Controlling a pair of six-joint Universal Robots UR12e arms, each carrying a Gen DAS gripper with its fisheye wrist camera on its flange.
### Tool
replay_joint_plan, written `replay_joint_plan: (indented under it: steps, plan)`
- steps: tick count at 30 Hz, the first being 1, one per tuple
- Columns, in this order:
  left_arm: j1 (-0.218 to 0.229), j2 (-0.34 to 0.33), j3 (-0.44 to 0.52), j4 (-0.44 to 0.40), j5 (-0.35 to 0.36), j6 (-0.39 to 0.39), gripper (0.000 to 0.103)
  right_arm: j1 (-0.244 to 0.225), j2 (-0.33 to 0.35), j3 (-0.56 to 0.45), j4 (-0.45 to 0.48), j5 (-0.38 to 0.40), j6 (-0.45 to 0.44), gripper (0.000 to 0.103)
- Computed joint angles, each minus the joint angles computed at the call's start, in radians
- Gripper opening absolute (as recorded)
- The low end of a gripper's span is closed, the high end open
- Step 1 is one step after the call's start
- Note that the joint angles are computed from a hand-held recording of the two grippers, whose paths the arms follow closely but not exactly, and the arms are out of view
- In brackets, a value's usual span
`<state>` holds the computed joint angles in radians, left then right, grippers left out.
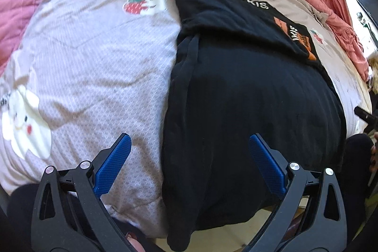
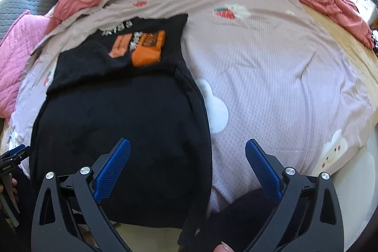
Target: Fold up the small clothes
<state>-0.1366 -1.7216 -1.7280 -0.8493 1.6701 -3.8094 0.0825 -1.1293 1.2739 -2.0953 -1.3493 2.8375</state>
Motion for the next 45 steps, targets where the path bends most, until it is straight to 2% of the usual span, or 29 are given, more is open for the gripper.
replay_joint_plan:
  steps: [9,11,12,13,14,16,18,21,25,26,27,28,29,32,33,35,37,39,43,45]
  plan:
    - [0.007,-0.003,0.002,-0.043,-0.033,-0.009,0.094,0.014,0.028,-0.032,0.140,-0.071,-0.009,0.094]
    - [0.008,-0.001,-0.001,-0.035,-0.035,-0.011,0.094,0.008,0.040,-0.050,0.192,-0.058,0.002,0.075]
    - [0.009,0.000,-0.004,-0.032,-0.038,-0.015,0.094,0.004,0.045,-0.059,0.221,-0.042,0.006,0.057]
    - [0.011,0.001,-0.006,-0.030,-0.042,-0.018,0.094,0.000,0.049,-0.066,0.244,-0.027,0.007,0.046]
    - [0.014,0.003,-0.009,-0.029,-0.051,-0.026,0.094,-0.003,0.051,-0.068,0.256,-0.014,0.011,0.045]
    - [0.021,0.007,-0.016,-0.025,-0.067,-0.040,0.094,-0.011,0.045,-0.063,0.254,0.028,0.007,0.026]
    - [0.029,0.015,-0.029,-0.007,-0.087,-0.059,0.094,-0.022,0.034,-0.050,0.240,0.087,-0.009,0.014]
    - [0.035,0.022,-0.040,0.005,-0.105,-0.068,0.094,-0.033,0.026,-0.041,0.235,0.155,-0.038,0.012]
    - [0.035,0.019,-0.042,0.022,-0.127,-0.050,0.093,-0.026,0.032,-0.054,0.252,0.107,-0.017,0.016]
    - [0.035,0.018,-0.042,0.023,-0.128,-0.047,0.091,-0.023,0.038,-0.061,0.261,0.080,-0.002,0.023]
    - [0.035,0.018,-0.041,0.021,-0.129,-0.047,0.088,-0.022,0.043,-0.070,0.285,0.068,0.001,0.042]
    - [0.035,0.017,-0.041,0.017,-0.129,-0.048,0.085,-0.021,0.053,-0.084,0.319,0.064,-0.007,0.053]
    - [0.035,0.016,-0.040,0.014,-0.130,-0.050,0.079,-0.021,0.057,-0.090,0.337,0.064,-0.019,0.058]
    - [0.040,0.016,-0.043,0.016,-0.147,-0.058,0.079,-0.013,0.058,-0.093,0.345,0.040,-0.049,0.060]
    - [0.040,0.016,-0.045,0.021,-0.150,-0.060,0.079,-0.011,0.059,-0.094,0.351,0.037,-0.056,0.060]
    - [0.043,0.019,-0.051,0.034,-0.159,-0.067,0.079,-0.015,0.057,-0.095,0.361,0.062,-0.070,0.047]
    - [0.046,0.022,-0.057,0.043,-0.165,-0.078,0.077,-0.025,0.056,-0.096,0.369,0.120,-0.079,0.024]
    - [0.051,0.028,-0.067,0.055,-0.175,-0.093,0.077,-0.043,0.049,-0.088,0.366,0.199,-0.082,0.010]
    - [0.055,0.029,-0.070,0.049,-0.184,-0.103,0.077,-0.077,0.031,-0.058,0.317,0.358,-0.084,0.010]
    - [0.052,0.026,-0.064,0.038,-0.178,-0.093,0.077,-0.081,0.031,-0.057,0.299,0.391,-0.077,0.010]
